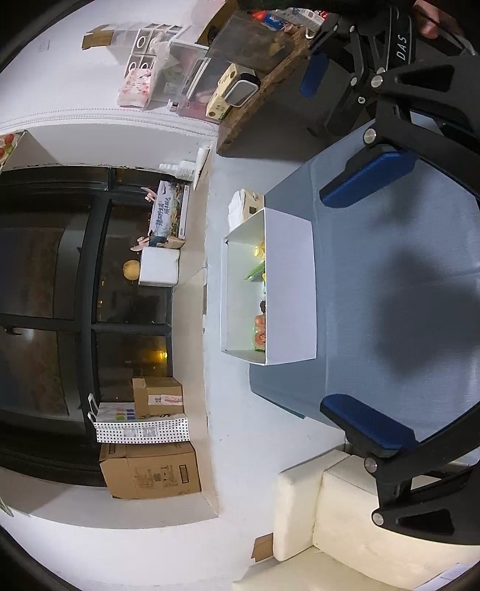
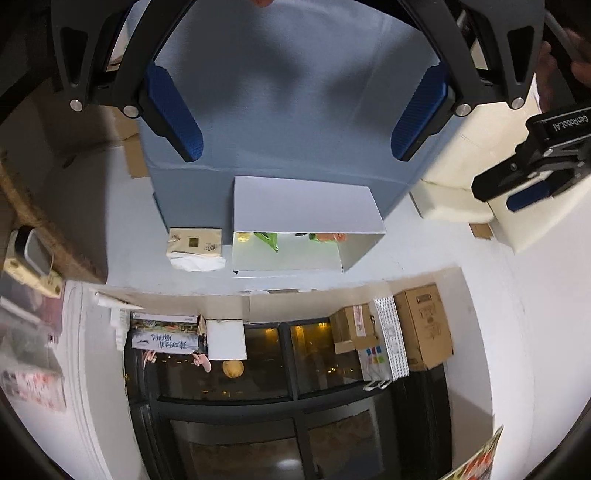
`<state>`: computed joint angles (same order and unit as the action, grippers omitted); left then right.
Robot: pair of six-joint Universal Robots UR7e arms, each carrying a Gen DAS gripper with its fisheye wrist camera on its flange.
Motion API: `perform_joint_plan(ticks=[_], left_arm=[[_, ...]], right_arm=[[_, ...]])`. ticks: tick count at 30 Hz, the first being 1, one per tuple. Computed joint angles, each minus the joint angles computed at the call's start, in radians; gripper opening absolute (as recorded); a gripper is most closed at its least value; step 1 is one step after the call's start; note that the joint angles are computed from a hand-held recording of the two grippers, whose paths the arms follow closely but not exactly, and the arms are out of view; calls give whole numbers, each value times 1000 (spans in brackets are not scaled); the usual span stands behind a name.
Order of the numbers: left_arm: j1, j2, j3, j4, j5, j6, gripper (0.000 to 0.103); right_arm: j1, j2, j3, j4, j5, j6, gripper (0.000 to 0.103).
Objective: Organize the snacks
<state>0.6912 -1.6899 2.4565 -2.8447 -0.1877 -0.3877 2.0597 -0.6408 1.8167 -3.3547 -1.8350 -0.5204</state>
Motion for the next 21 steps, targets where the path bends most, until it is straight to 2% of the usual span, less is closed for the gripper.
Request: perform_joint_plan(ticks=[7,12,16,21], left_arm=[[-14,-57,-2,193,6,-142,103],[-13,-80,-1,237,2,-184,103],[-16,-83,7,205,-6,-164,103],[-16,-90,-3,285,-3,-218,103]], right_arm=[[5,-11,7,22,9,4,103],[5,-11,6,31,1,9,103],[6,-16,11,33,3,12,103],[5,-22,17,41,12,13,103]])
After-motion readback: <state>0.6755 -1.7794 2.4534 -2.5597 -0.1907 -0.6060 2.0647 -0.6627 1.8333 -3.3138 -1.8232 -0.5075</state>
